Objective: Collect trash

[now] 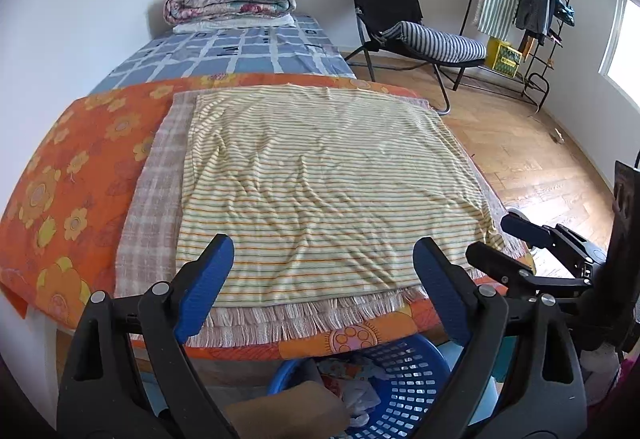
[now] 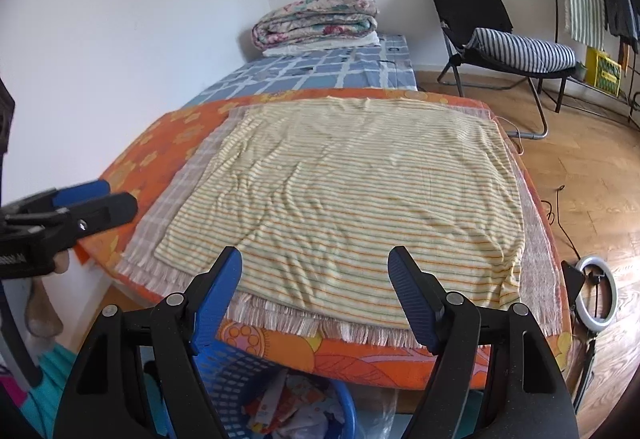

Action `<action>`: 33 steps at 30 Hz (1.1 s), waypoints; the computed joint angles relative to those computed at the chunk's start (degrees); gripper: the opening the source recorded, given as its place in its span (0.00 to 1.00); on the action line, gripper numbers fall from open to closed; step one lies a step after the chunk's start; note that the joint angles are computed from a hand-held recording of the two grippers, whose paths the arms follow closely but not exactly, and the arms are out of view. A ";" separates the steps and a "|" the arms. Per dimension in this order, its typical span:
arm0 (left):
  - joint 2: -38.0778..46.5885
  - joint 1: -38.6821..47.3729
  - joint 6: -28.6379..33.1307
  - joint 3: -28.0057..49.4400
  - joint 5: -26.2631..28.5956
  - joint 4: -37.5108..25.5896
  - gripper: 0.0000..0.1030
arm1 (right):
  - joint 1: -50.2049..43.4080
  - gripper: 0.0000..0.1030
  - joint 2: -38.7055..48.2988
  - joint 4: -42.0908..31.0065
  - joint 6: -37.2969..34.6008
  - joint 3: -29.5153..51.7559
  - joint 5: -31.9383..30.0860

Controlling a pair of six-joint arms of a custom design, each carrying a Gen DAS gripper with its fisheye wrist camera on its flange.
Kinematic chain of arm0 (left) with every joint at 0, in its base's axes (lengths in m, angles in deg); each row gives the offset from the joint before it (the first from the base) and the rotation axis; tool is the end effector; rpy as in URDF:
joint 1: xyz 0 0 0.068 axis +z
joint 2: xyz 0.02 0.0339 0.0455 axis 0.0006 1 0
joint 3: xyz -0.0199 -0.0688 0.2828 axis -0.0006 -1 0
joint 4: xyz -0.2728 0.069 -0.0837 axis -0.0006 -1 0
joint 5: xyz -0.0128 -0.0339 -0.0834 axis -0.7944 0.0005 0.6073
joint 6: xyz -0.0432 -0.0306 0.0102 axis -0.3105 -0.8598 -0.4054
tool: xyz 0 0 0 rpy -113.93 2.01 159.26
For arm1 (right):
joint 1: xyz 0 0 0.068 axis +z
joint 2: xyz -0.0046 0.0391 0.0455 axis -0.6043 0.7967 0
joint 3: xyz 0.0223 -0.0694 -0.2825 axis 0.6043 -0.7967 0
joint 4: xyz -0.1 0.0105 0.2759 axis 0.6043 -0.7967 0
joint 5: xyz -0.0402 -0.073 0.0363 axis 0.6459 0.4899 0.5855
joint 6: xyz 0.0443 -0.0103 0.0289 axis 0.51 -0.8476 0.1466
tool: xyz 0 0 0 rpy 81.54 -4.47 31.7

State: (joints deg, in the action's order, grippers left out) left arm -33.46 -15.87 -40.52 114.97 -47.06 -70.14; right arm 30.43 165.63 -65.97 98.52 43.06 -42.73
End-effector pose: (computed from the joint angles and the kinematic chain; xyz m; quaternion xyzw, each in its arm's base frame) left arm 0.1854 -0.0607 0.1847 0.1923 0.9123 -0.1375 0.3343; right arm 0.1310 0.2621 0.2154 0.0676 0.9225 0.0873 0.3699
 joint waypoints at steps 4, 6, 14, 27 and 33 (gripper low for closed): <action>-0.40 -1.54 -0.64 -0.47 -1.26 0.49 0.91 | -0.30 0.73 0.30 -0.13 0.59 0.16 -0.01; -0.82 -1.81 -0.55 -0.72 -1.83 0.55 0.93 | -0.40 0.73 0.10 -0.21 0.99 -0.04 -0.19; -1.05 -1.30 -0.32 -1.08 -1.37 0.19 0.97 | -0.31 0.73 -0.68 -0.66 2.22 -0.75 -0.30; -2.67 -0.81 -0.92 -1.01 -1.38 -1.22 0.97 | 0.17 0.73 0.31 -2.30 3.15 0.30 0.51; -3.19 -0.55 -0.98 -1.24 -1.56 -1.22 0.97 | 0.57 0.74 0.13 -3.11 4.57 0.31 1.13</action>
